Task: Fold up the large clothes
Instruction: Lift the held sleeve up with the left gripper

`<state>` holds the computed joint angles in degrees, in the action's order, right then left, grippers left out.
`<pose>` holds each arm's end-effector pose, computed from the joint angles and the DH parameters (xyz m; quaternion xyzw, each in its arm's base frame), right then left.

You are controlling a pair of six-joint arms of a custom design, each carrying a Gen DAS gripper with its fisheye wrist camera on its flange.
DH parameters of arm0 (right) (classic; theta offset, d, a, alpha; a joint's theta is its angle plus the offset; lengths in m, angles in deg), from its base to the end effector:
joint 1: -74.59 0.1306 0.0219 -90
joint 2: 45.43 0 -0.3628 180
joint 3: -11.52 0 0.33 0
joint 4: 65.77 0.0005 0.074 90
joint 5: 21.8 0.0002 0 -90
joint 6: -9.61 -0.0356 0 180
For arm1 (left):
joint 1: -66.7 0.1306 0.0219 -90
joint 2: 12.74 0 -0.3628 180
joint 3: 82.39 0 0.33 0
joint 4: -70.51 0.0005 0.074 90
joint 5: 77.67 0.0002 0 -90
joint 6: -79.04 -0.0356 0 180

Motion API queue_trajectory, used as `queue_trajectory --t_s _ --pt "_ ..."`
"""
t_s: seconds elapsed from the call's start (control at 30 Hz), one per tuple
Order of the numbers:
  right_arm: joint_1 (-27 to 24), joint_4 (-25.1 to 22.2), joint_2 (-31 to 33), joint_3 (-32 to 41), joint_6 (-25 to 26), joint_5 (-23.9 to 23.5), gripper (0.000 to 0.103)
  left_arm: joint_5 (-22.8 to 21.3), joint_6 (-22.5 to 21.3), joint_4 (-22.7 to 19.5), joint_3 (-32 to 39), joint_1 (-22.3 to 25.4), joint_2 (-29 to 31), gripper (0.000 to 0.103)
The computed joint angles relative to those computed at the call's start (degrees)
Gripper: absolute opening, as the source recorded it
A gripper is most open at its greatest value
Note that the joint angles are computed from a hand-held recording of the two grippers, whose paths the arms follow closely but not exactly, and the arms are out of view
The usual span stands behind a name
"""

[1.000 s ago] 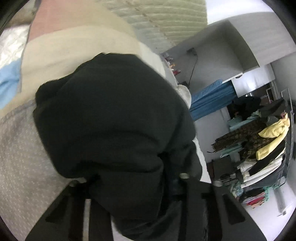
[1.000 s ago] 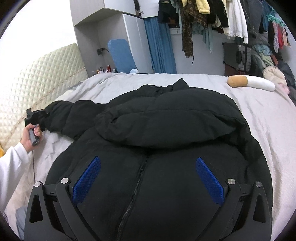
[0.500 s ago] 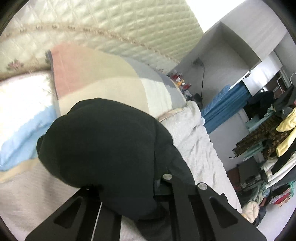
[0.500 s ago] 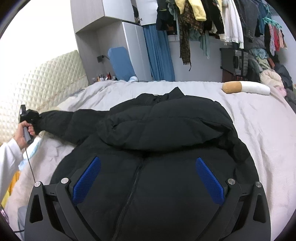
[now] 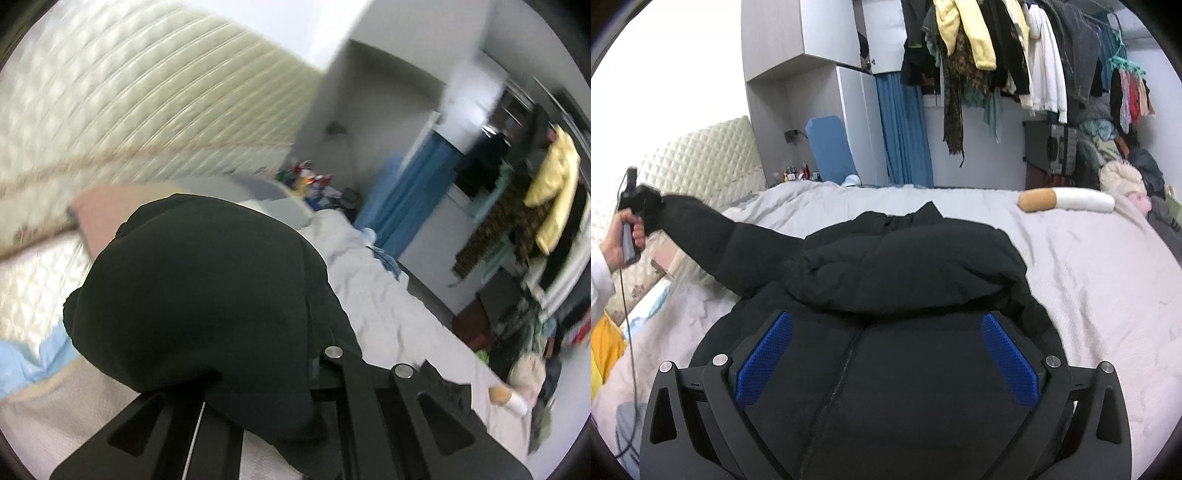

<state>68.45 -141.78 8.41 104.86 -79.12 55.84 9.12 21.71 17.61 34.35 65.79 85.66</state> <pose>0.1497 -0.0089 0.5685 -0.0107 0.8891 0.0670 0.4527 0.4782 -0.0061 0.5310 -0.2547 0.8475 -0.1106 0.4523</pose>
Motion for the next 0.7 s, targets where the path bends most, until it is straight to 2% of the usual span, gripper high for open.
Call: queue_trajectory --t_s 0.17,0.3,0.43,0.57,0.7 --pt "-5.45 -0.49 -0.52 0.79 2.58 -5.12 0.103 -3.32 -1.39 -4.17 8.13 -6.95 1.89 0.004" --pt "-9.56 -0.69 -0.81 1.5 4.44 -8.6 0.103 -9.36 -5.43 -7.88 15.25 -14.59 4.86 0.005" --pt "-14.62 -0.82 -1.29 1.91 7.97 -11.39 0.103 -12.91 -7.0 -9.55 20.97 -21.22 8.49 0.005" --pt "-20.92 -1.6 -1.48 1.91 11.44 -15.68 0.103 -14.47 -7.45 -12.32 28.58 -28.11 13.74 0.005" --pt "-29.66 -3.64 -0.18 3.2 13.62 -23.86 0.103 -14.9 -9.82 -15.62 37.93 -34.8 20.28 0.006"
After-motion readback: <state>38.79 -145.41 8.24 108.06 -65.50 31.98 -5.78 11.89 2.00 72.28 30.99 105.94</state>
